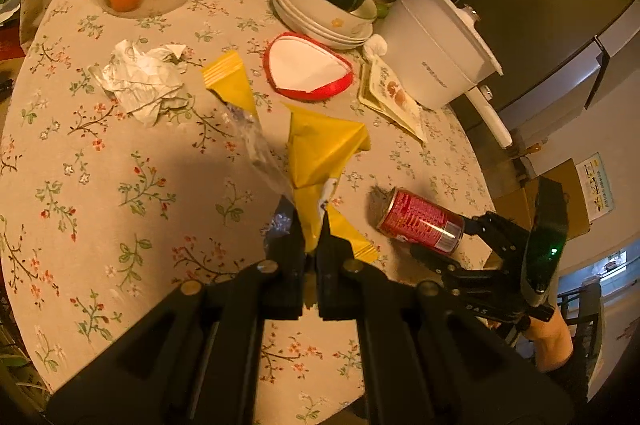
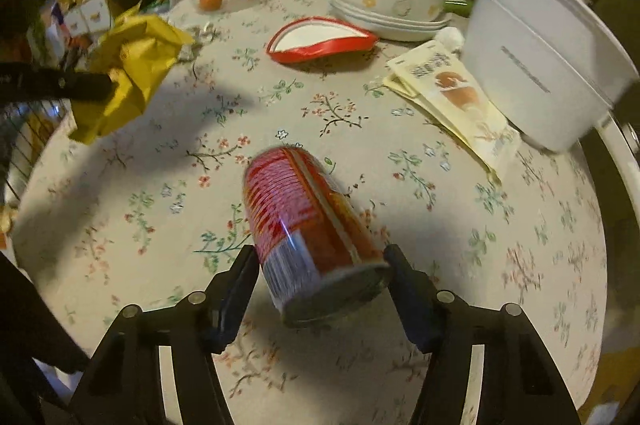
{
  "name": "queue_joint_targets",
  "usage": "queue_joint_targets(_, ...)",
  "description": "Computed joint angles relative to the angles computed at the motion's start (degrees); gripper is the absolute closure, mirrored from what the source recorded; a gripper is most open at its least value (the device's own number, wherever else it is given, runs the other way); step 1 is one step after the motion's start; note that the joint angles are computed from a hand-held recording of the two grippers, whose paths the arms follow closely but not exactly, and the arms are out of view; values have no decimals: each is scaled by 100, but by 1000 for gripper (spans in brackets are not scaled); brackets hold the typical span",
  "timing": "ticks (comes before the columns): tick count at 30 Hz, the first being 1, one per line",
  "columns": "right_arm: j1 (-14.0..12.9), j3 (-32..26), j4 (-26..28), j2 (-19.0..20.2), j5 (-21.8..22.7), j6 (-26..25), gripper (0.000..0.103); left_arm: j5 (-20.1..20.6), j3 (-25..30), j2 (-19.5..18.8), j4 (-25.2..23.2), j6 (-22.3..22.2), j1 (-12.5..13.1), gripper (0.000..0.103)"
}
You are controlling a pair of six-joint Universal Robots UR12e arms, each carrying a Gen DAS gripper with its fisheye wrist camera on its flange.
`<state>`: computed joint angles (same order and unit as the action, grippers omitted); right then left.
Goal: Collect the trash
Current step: 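Grasp the red can on the table with the right tool while the left tool holds the wrapper, then carry the wrapper over the bin and open the left tool while the right tool carries the can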
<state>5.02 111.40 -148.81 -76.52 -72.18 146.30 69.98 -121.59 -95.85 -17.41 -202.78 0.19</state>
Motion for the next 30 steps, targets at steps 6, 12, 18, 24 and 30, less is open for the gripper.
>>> queue_joint_targets(6, -174, 218, -37, -293, 167, 516, 43, -1, 17, 32, 63, 1, -119, 98)
queue_joint_targets(12, -302, 427, -158, -555, 28, 926, 47, 62, 146, -17, 63, 117, -308, 98)
queue_joint_targets(18, -421, 576, -325, -665, 18, 1300, 47, 203, 247, -90, -37, 152, -501, 98)
queue_joint_targets(24, -575, 718, -559, -848, 61, 1452, 47, 328, 292, -117, -89, 292, -657, 98)
queue_joint_targets(30, -884, 926, -694, -1117, 188, 1620, 47, 322, 385, -202, -153, 389, -798, 98)
